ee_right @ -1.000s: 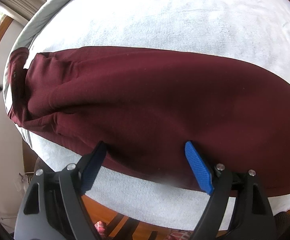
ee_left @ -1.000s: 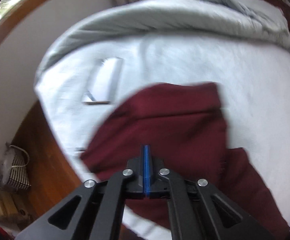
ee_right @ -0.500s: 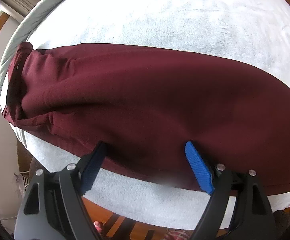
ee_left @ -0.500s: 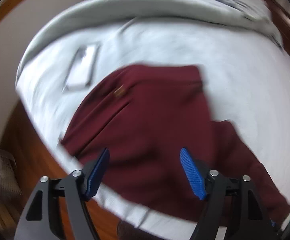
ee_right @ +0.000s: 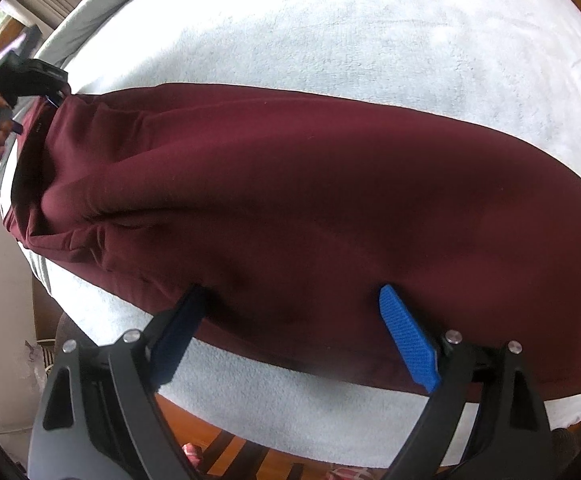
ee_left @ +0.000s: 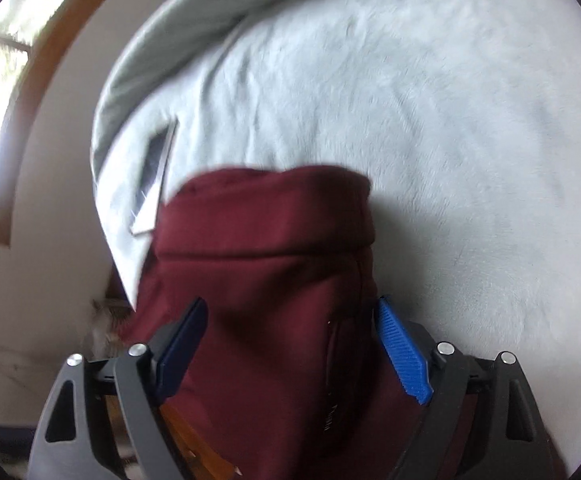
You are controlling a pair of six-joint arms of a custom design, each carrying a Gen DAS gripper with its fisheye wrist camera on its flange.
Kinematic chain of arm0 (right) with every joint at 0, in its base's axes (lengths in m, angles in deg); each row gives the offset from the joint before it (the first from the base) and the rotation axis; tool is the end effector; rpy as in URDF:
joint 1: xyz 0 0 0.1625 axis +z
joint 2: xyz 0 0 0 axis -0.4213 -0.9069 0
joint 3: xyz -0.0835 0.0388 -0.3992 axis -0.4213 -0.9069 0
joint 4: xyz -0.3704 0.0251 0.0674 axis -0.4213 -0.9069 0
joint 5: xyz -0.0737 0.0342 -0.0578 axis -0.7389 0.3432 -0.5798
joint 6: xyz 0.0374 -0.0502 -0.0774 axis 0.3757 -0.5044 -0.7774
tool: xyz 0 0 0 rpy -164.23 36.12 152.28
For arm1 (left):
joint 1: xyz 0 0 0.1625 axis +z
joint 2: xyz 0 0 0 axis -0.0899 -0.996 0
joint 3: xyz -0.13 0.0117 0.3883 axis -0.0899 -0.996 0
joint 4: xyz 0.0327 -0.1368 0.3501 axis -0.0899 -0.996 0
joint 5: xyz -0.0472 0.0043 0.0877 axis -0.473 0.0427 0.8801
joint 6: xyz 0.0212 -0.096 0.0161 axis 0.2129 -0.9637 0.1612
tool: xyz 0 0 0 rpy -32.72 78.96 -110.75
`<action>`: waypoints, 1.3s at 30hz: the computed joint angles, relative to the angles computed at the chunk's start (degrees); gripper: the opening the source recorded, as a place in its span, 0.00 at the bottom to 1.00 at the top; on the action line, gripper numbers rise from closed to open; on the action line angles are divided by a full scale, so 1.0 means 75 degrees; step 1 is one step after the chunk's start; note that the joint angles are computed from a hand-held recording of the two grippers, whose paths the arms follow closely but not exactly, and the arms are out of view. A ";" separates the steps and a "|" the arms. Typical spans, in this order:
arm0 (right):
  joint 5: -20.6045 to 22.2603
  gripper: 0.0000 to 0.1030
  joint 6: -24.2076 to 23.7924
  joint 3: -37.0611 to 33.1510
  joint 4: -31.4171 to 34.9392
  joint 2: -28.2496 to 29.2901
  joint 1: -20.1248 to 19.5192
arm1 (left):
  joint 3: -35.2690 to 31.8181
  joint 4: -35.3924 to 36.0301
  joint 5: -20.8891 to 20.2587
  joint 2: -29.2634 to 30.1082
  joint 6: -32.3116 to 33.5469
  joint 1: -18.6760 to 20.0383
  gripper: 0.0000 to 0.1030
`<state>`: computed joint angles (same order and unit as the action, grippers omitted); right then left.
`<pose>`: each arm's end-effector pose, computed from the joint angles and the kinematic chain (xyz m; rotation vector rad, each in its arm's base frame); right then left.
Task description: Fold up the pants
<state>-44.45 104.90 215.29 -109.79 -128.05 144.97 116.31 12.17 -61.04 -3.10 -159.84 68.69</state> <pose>0.2861 -0.3186 0.0296 0.3625 -2.5975 -0.0181 -0.0070 -0.4814 0.3421 -0.7145 1.7333 -0.2587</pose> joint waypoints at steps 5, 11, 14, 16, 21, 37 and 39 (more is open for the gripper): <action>0.0053 0.88 -0.0027 0.0071 -0.0214 0.0052 -0.0023 | 0.0475 -0.0707 0.0153 -0.0440 0.0258 -0.0022 0.51; 0.0016 0.88 -0.0113 0.0102 -0.0182 -0.0085 -0.0067 | 0.1307 -0.1949 0.0366 -0.1771 0.0689 -0.0306 0.13; 0.0064 0.88 -0.0114 0.0113 -0.0203 -0.0099 -0.0081 | 0.1986 -0.2833 0.0470 -0.2821 0.1146 -0.0624 0.12; 0.0085 0.88 -0.0064 0.0115 -0.0241 -0.0070 -0.0067 | 0.2346 -0.2819 0.0567 -0.3572 0.1006 -0.1093 0.11; 0.0141 0.86 -0.0117 0.0175 -0.0254 -0.0232 -0.0160 | 0.2513 -0.0365 0.0546 -0.5002 -0.0766 -0.2775 0.11; 0.0677 0.80 0.0393 0.0289 0.0420 -0.1213 -0.0078 | 0.3688 0.1219 -0.1283 -0.7599 -0.1624 -0.4569 0.49; 0.0803 0.80 0.0492 0.0377 0.0419 -0.1330 -0.0067 | 0.4050 0.0281 -0.1706 -0.7925 -0.1143 -0.4994 0.49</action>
